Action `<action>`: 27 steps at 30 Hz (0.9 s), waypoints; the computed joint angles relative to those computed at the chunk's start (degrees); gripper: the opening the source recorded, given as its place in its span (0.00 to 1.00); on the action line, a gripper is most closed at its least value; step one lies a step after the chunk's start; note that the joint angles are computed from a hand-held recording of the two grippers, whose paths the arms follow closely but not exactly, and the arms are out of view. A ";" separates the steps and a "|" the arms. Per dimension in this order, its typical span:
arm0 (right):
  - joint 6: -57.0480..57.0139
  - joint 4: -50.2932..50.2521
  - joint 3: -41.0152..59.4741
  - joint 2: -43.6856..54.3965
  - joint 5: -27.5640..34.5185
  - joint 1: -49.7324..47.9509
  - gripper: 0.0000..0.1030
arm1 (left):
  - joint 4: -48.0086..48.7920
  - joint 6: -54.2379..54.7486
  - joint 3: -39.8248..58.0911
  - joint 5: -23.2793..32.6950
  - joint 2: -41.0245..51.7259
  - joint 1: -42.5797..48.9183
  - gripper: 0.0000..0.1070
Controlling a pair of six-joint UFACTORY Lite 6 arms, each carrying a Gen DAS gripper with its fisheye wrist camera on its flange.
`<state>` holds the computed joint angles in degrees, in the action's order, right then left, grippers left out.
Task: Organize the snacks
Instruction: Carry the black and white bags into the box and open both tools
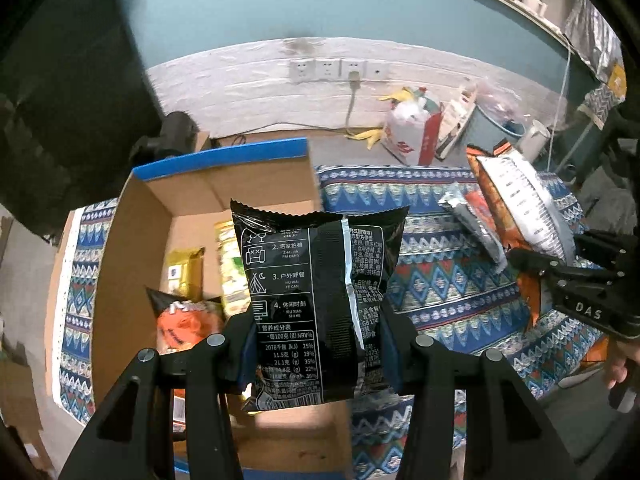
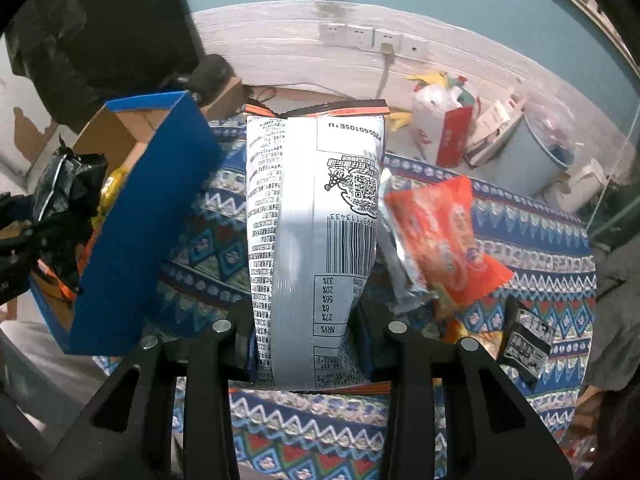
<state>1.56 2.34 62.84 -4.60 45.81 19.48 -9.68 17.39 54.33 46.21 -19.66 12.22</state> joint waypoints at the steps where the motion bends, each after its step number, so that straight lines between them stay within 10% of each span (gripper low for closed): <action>1: 0.69 -0.29 0.86 0.75 0.04 0.96 0.34 | -0.62 1.10 -0.04 -0.05 0.20 1.17 0.47; 13: 7.23 -2.17 12.63 11.27 1.00 10.96 0.34 | -2.70 7.85 -3.00 -2.80 4.37 9.87 0.48; 19: 9.19 -2.24 19.25 16.42 1.99 14.70 0.34 | -1.96 8.55 -2.29 -3.24 6.03 12.51 0.72; 27: 11.08 -1.08 29.67 23.93 3.91 19.33 0.34 | -6.31 15.82 1.48 0.54 5.87 20.39 0.73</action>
<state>12.64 1.26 92.51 19.33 49.72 38.81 -15.98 33.21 55.80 46.76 -13.79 32.61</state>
